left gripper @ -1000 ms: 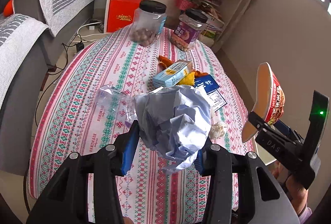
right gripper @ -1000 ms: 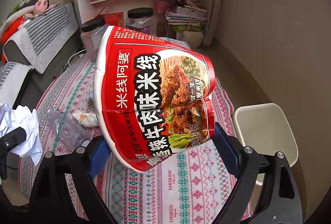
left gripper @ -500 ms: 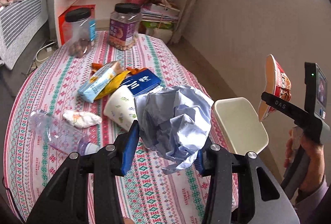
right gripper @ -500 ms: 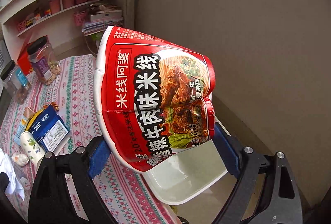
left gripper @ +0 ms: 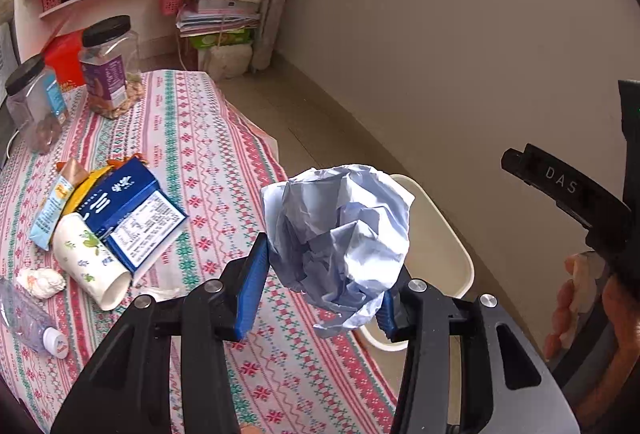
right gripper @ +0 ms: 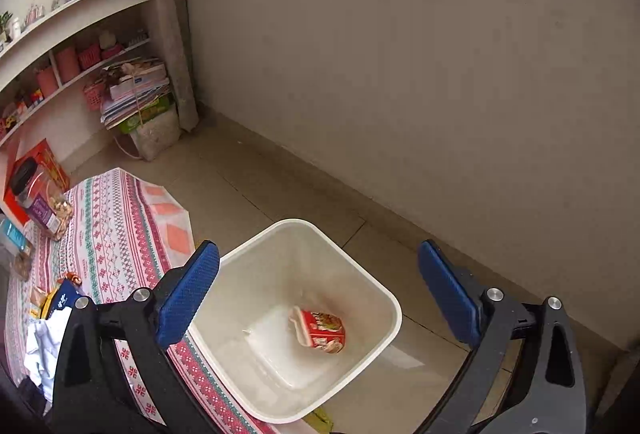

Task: Collect trash
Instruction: 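Lower the paper ball into the white bin and open the left gripper, then grasp the clear plastic bottle with left gripper while right gripper grasps white paper cup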

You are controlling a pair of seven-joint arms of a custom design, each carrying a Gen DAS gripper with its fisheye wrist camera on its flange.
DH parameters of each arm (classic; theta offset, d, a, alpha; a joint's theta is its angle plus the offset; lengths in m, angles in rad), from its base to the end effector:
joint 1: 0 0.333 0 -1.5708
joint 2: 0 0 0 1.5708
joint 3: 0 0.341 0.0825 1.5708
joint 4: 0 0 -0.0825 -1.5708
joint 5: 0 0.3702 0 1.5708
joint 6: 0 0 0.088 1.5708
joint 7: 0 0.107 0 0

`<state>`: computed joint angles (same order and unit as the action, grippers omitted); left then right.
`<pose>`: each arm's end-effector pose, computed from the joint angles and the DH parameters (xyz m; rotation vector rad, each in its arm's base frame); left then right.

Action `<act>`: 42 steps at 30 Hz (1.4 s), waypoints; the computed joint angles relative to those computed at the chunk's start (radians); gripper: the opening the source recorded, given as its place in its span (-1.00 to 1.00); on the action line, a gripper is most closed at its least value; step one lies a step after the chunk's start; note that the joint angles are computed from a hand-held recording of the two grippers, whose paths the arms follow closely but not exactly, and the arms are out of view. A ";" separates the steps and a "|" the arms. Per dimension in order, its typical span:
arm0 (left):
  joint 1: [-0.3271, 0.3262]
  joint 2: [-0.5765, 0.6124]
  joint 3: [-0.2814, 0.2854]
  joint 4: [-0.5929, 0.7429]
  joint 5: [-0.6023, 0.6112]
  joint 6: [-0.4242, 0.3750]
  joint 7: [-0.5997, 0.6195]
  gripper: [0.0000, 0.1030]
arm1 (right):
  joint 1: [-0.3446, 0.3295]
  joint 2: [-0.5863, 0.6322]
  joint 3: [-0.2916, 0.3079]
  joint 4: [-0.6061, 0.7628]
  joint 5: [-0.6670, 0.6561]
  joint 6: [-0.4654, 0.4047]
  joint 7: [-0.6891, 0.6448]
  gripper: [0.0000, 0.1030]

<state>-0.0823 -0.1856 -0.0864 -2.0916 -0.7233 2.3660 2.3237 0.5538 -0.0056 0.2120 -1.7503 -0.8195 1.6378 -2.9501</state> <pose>0.5131 -0.0988 0.5850 -1.4300 2.4503 -1.0902 0.4409 0.3222 0.6074 -0.8825 2.4997 -1.0816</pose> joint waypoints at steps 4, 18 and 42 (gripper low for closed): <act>-0.027 0.024 -0.033 0.007 0.015 0.005 -0.043 -0.09 | -0.007 -0.040 0.002 -0.038 0.008 -0.022 0.039 0.86; -0.053 0.038 -0.059 -0.003 0.081 0.068 -0.102 0.50 | -0.030 -0.078 0.034 -0.070 -0.010 -0.034 0.089 0.86; 0.189 0.005 0.054 -0.080 0.474 0.304 -0.252 0.75 | 0.160 0.340 -0.079 0.405 0.012 0.106 -0.335 0.87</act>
<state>0.1068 -0.1808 -0.0328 -2.1715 -0.2493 2.6697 2.0719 0.7137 0.3348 0.1328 -1.3450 -0.8078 1.7436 -3.2850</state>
